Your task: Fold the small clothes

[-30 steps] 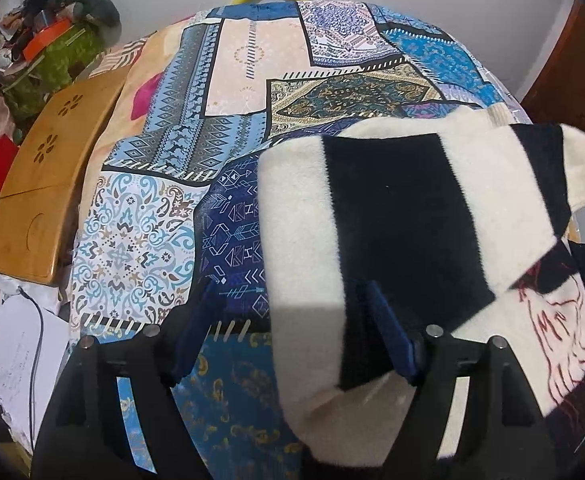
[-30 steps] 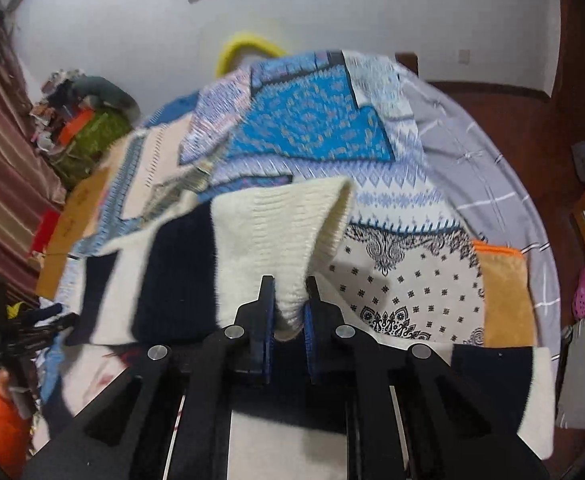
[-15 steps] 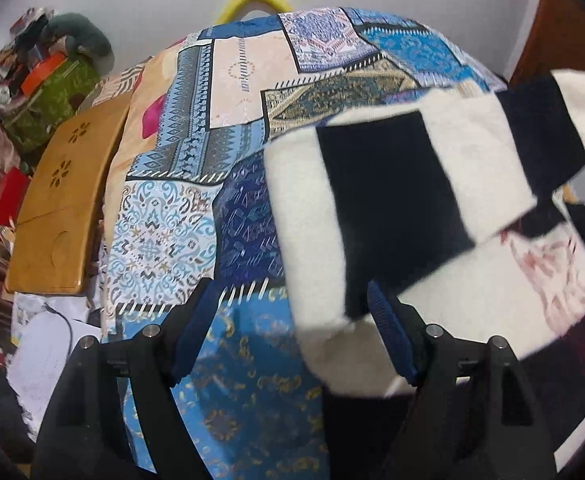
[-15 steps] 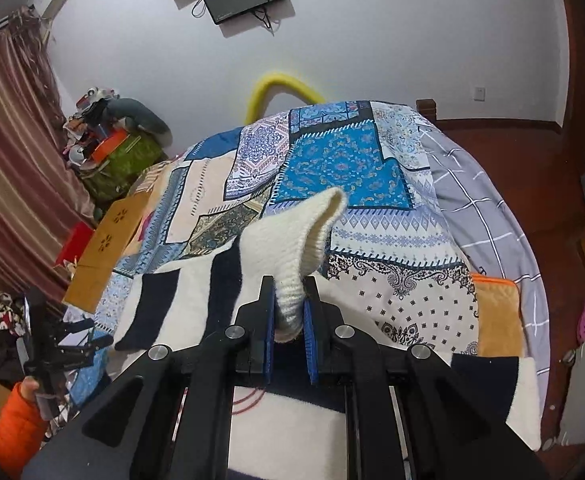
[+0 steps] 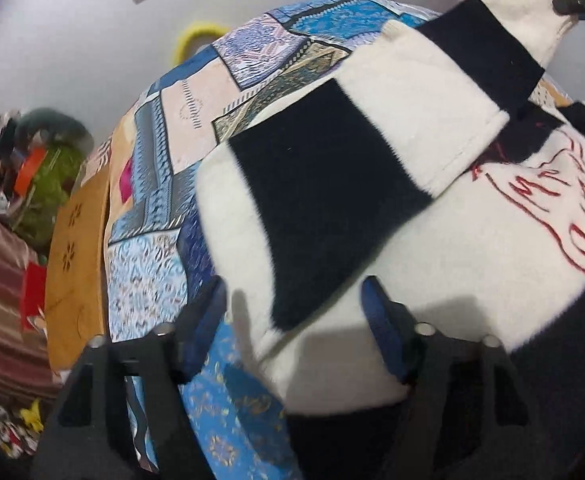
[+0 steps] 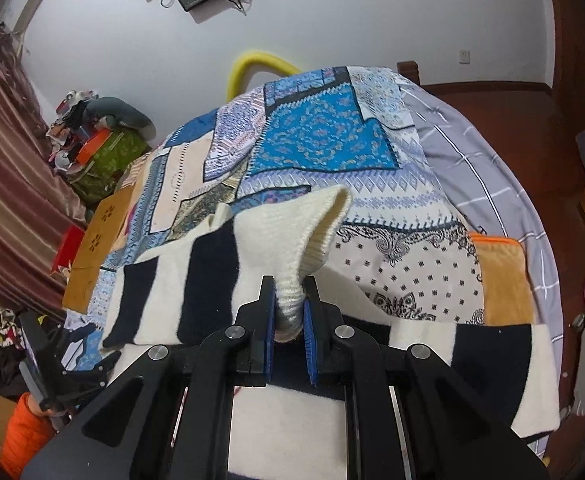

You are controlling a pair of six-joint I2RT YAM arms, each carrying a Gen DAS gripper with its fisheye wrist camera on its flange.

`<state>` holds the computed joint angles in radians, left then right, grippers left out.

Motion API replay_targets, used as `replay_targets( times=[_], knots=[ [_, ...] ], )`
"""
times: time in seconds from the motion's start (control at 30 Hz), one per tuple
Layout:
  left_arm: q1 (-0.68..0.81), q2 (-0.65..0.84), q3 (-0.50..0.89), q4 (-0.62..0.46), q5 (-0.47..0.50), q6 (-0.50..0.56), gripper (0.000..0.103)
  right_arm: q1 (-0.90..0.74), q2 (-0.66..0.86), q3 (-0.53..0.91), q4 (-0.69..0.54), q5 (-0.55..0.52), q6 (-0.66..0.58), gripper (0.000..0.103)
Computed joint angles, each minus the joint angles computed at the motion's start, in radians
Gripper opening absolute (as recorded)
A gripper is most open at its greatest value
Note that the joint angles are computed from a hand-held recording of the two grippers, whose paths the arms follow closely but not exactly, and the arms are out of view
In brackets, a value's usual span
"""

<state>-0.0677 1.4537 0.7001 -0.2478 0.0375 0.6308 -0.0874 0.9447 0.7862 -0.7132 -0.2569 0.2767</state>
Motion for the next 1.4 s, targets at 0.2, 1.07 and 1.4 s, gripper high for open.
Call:
replay_targets(
  times=[0.2, 1.07, 1.4],
  knots=[
    [-0.040, 0.050, 0.035, -0.012, 0.003, -0.030, 0.013, -0.026, -0.002, -0.019, 0.006, -0.018, -0.008, 0.011],
    [0.191, 0.039, 0.167, -0.351, 0.329, -0.103, 0.020, -0.126, -0.087, -0.318, 0.022, -0.002, -0.051, 0.013],
    [0.230, -0.011, 0.186, -0.366, 0.329, -0.089, 0.052, -0.169, -0.056, -0.313, 0.004, 0.027, -0.053, 0.032]
  ],
)
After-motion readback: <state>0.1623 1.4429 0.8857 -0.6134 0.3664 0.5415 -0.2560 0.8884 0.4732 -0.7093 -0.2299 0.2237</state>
